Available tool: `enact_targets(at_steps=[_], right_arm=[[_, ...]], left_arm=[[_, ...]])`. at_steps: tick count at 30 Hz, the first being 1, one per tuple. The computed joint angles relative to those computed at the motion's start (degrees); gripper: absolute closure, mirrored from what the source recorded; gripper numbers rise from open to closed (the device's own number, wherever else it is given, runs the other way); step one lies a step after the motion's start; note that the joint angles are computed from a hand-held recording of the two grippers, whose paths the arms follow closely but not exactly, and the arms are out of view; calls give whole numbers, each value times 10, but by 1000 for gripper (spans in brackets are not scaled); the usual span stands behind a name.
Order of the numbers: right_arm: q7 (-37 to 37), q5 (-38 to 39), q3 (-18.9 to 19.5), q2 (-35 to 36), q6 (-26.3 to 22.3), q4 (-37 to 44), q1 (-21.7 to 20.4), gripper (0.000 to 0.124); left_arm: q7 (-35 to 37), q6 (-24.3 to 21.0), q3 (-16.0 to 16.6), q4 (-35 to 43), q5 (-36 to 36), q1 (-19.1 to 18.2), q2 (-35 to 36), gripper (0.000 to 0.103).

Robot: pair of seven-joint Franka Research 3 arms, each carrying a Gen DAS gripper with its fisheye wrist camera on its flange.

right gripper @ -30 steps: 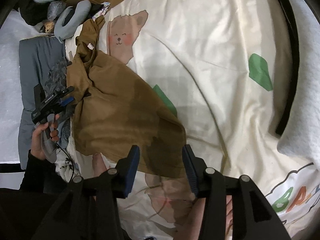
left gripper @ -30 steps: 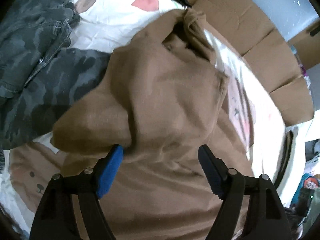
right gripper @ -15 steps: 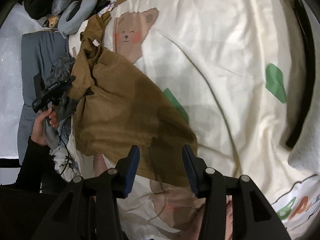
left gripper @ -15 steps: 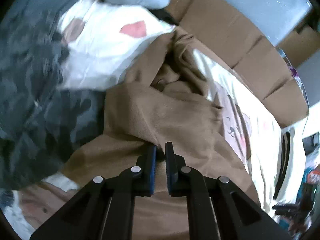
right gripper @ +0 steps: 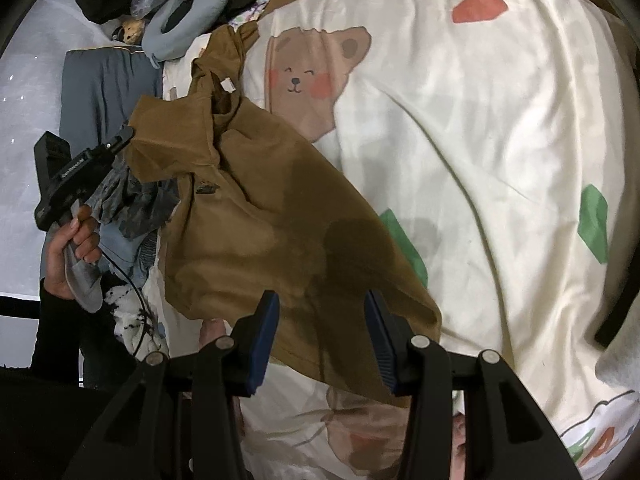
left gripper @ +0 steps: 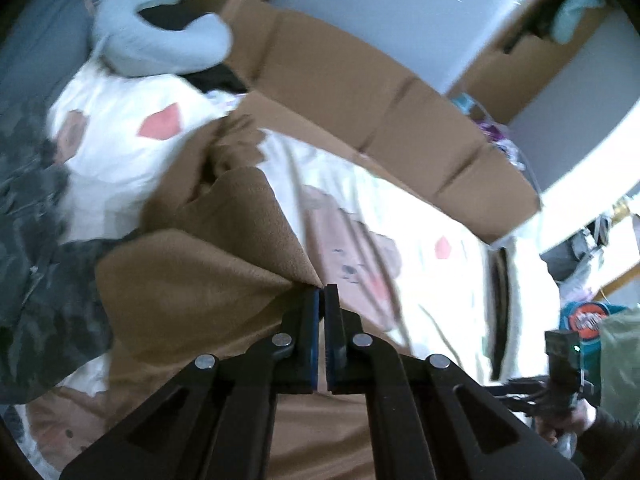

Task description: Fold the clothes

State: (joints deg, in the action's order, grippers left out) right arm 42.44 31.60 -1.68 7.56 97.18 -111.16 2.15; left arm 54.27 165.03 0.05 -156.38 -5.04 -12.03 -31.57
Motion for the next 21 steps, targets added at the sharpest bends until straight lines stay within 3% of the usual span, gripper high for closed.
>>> enact_targets(at_steps=[3, 7, 10, 21], right_arm=[[-3, 12, 2, -1, 2, 2, 0, 81], [-11, 33, 5, -4, 8, 6, 2, 70], [-21, 52, 8, -6, 11, 11, 5, 64], [-59, 107, 22, 3, 27, 41, 25, 62]], left_arm=[[24, 12, 16, 18, -21, -44, 17, 102], [82, 26, 47, 52, -69, -111, 56, 102], [124, 27, 58, 71, -109, -141, 79, 102], [295, 4, 60, 151, -271, -189, 149, 102]])
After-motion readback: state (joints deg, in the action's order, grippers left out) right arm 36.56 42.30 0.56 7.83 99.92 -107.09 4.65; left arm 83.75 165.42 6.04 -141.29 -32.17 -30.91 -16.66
